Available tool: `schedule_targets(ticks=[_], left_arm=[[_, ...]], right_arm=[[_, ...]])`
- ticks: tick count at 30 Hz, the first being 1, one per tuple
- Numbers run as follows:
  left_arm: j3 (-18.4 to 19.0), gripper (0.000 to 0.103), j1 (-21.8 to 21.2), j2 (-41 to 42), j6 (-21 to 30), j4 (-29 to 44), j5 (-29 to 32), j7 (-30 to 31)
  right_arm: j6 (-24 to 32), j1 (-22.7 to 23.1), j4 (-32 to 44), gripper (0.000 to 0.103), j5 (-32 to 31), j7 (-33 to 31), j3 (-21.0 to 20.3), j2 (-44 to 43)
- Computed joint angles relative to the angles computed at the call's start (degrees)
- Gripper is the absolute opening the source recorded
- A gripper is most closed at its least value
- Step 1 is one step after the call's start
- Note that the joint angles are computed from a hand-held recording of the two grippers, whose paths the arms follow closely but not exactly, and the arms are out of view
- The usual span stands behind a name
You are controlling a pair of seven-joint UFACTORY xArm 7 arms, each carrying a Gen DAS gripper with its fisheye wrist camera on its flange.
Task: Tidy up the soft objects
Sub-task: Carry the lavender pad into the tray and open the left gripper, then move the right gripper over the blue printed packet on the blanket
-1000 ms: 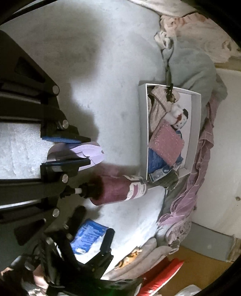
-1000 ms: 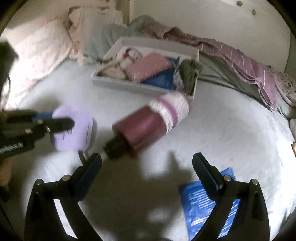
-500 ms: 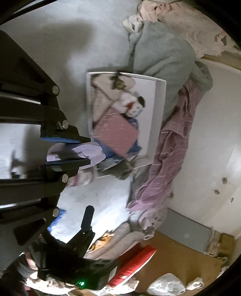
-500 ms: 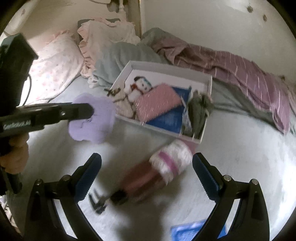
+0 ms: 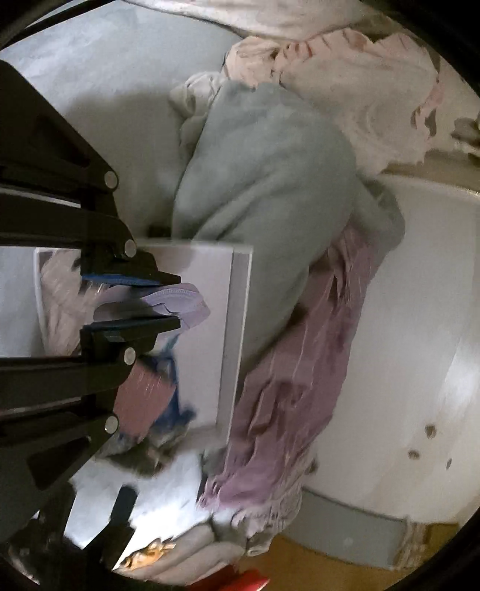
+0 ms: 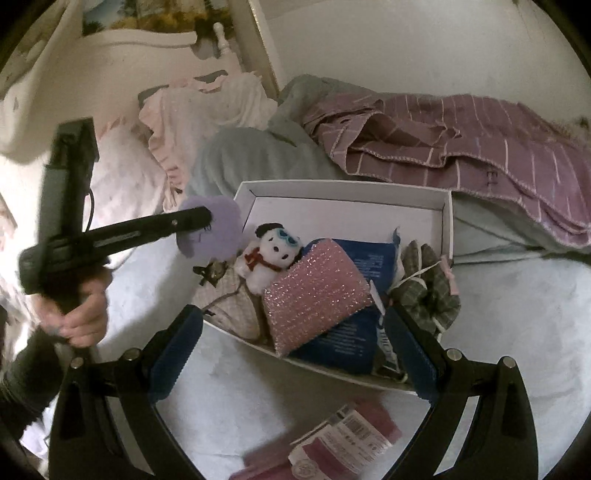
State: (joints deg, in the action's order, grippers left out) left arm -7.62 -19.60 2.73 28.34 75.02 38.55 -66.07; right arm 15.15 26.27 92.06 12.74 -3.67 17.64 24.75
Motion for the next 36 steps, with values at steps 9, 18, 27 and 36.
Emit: schedule_targets(ticks=[9, 18, 27, 36], left_arm=[[3.6, 0.014, -1.6, 7.2, 3.4, 5.5, 0.8, -3.9], [3.6, 0.057, -6.1, 5.7, 9.2, 5.2, 13.2, -13.0], [-2.7, 0.064, -6.5, -1.2, 12.4, -2.4, 17.0, -17.4], [-6.6, 0.064, -7.7, -3.9, 4.1, -8.7, 1.1, -4.8]], right_arm=[[-0.1, 0.8, -0.4, 0.098, -0.7, 1.7, -0.8, 0.0], [-1.6, -1.5, -7.0, 0.099, 1.1, -0.1, 0.6, -5.0], [-2.6, -0.7, -16.6, 0.099, 0.9, -2.0, -0.5, -12.7], [-0.7, 1.6, -26.6, 0.099, -2.2, 0.8, -2.2, -19.4]])
